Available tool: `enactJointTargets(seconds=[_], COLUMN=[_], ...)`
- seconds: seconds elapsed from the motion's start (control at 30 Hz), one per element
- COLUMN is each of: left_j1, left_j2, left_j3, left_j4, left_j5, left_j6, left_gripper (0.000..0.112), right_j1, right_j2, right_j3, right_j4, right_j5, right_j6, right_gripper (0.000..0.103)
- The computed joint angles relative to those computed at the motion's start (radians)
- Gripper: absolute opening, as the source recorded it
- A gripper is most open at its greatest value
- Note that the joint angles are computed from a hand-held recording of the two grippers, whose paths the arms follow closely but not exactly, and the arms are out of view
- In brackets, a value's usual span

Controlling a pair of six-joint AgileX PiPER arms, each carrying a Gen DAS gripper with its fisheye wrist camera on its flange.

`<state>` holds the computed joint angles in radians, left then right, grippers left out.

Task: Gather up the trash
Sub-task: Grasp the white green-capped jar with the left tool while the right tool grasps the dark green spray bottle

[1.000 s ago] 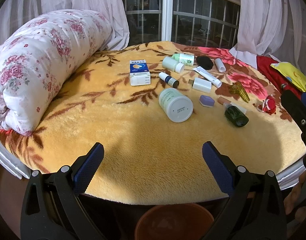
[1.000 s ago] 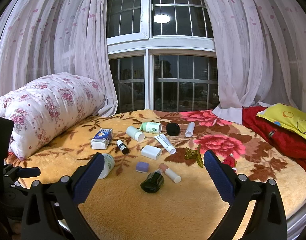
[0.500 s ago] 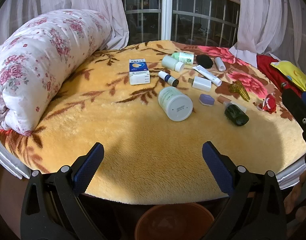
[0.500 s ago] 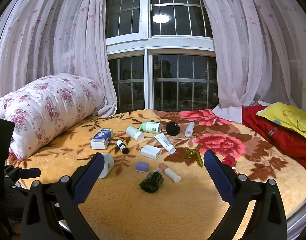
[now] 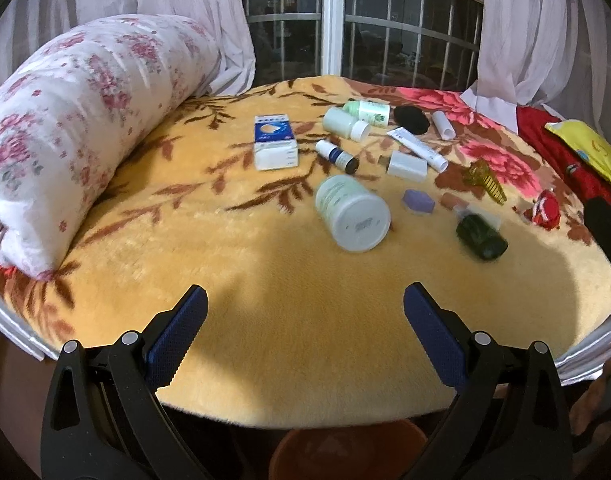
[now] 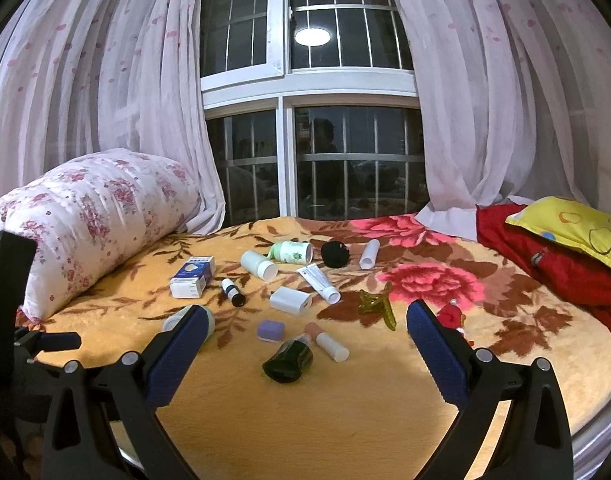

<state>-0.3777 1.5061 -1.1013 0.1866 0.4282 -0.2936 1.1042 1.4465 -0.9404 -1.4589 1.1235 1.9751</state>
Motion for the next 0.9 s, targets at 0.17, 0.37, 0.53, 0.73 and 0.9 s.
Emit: enactJointTargets(seconds=[0.17, 0.37, 0.53, 0.73, 0.9], left_j1=[-0.011, -0.058, -0.076, -0.037, -0.008], left_j2=[0.114, 0.309, 0.464, 0.439, 0.328], left_j3=[-0.176, -0.403, -0.582, -0.516, -0.365], left_j4=[-0.042, 0.034, 0.081, -0.013, -0.066], left_j5=[0.043, 0.147, 0.250, 0.184, 0.108], left_j6=[0.018, -0.082, -0.109, 0.011, 0.085], left_gripper=[0.096, 0.096, 0.054, 0.047, 0.047], right_j1=[0.002, -0.007, -0.039, -0.064, -0.130], right_j2=[-0.010, -0.030, -0.043, -0.020, 0.041], right_j3=[0.015, 0.049, 0.070, 0.052, -0.025], right_j4=[-0.013, -0.017, -0.016, 0.009, 0.058], right_j5=[0.017, 0.033, 0.009, -0.015, -0.152], right_j6=[0.012, 0.027, 0.043, 0.011, -0.071], right_gripper=[0.098, 0.098, 0.098, 0.098, 0.098])
